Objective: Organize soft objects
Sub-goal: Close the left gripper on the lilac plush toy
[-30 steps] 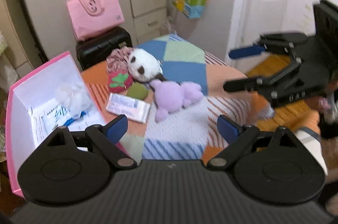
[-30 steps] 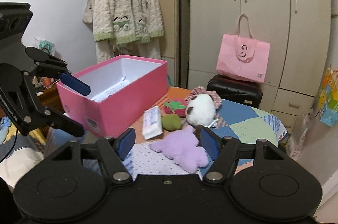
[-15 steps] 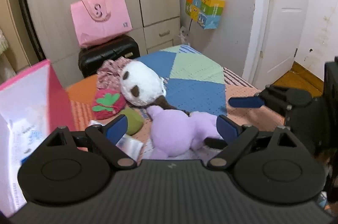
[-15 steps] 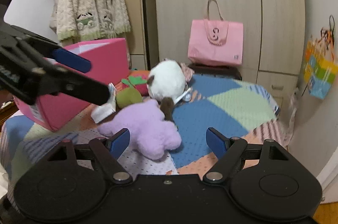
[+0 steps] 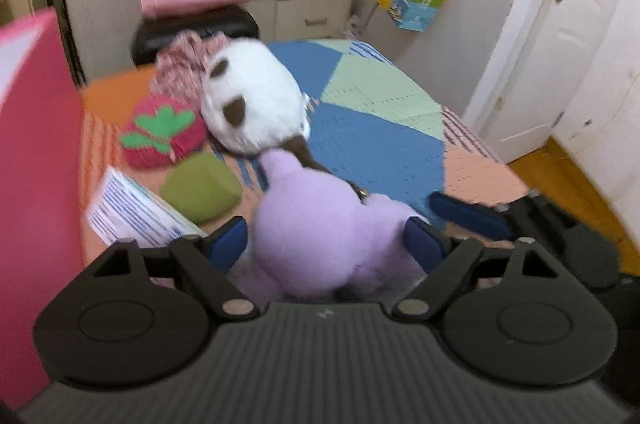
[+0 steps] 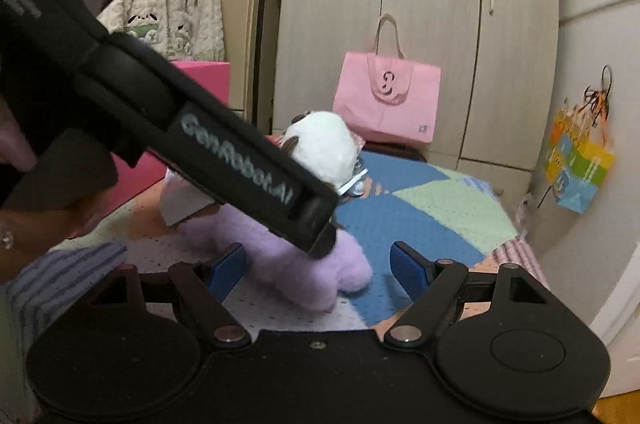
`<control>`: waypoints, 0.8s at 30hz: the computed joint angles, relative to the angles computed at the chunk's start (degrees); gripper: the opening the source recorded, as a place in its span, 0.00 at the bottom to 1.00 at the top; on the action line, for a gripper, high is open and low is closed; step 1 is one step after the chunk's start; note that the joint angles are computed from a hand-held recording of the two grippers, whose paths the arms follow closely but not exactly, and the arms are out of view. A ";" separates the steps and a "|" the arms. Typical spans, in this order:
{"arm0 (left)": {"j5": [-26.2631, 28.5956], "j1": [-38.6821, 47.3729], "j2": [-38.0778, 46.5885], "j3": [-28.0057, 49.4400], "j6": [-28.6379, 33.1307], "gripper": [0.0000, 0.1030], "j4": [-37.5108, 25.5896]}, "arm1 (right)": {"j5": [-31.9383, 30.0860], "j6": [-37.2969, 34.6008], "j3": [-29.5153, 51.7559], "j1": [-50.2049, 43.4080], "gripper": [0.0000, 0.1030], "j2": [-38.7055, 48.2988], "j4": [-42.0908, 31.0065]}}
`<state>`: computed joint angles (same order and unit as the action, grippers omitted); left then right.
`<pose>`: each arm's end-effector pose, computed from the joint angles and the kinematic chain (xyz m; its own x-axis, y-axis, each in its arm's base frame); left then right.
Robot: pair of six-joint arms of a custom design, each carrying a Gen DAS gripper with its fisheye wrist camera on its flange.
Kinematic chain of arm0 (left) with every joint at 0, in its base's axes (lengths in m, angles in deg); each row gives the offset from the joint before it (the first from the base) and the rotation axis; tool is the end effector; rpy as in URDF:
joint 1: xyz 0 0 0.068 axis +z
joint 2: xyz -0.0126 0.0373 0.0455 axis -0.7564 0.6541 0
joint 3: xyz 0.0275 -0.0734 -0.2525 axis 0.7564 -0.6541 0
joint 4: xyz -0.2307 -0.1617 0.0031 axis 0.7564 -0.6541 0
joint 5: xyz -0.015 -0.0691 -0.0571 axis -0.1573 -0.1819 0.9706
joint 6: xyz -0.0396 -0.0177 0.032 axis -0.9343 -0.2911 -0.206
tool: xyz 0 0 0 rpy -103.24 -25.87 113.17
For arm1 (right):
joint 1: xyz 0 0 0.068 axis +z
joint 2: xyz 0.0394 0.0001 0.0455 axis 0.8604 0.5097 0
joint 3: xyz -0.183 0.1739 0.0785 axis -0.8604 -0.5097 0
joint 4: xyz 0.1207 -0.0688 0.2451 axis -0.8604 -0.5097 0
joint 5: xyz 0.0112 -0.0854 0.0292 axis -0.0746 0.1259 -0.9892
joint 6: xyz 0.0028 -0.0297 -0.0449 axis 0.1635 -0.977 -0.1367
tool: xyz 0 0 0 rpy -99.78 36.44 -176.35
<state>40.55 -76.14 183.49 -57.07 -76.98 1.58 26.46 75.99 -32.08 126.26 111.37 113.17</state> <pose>0.2481 -0.1329 0.0466 -0.6863 0.2305 -0.6898 0.4802 0.8560 -0.1917 0.1446 0.2723 -0.0191 -0.3940 -0.1712 -0.9030 -0.2505 0.9653 -0.0737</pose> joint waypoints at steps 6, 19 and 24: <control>2.08 1.06 1.69 -0.97 -3.91 0.73 2.84 | -2.84 4.02 -0.35 -0.66 0.80 0.79 0.33; 0.08 -1.19 -3.00 -3.04 -5.22 0.67 -0.54 | -1.03 8.39 1.21 1.65 0.66 -0.39 -5.62; -1.96 -2.96 -6.53 -5.66 -4.82 0.67 -1.22 | 1.17 12.01 1.13 3.97 0.62 -2.10 -9.39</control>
<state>38.58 -79.10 176.96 -62.72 -81.80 0.36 27.64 88.01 -30.94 130.24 109.27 103.78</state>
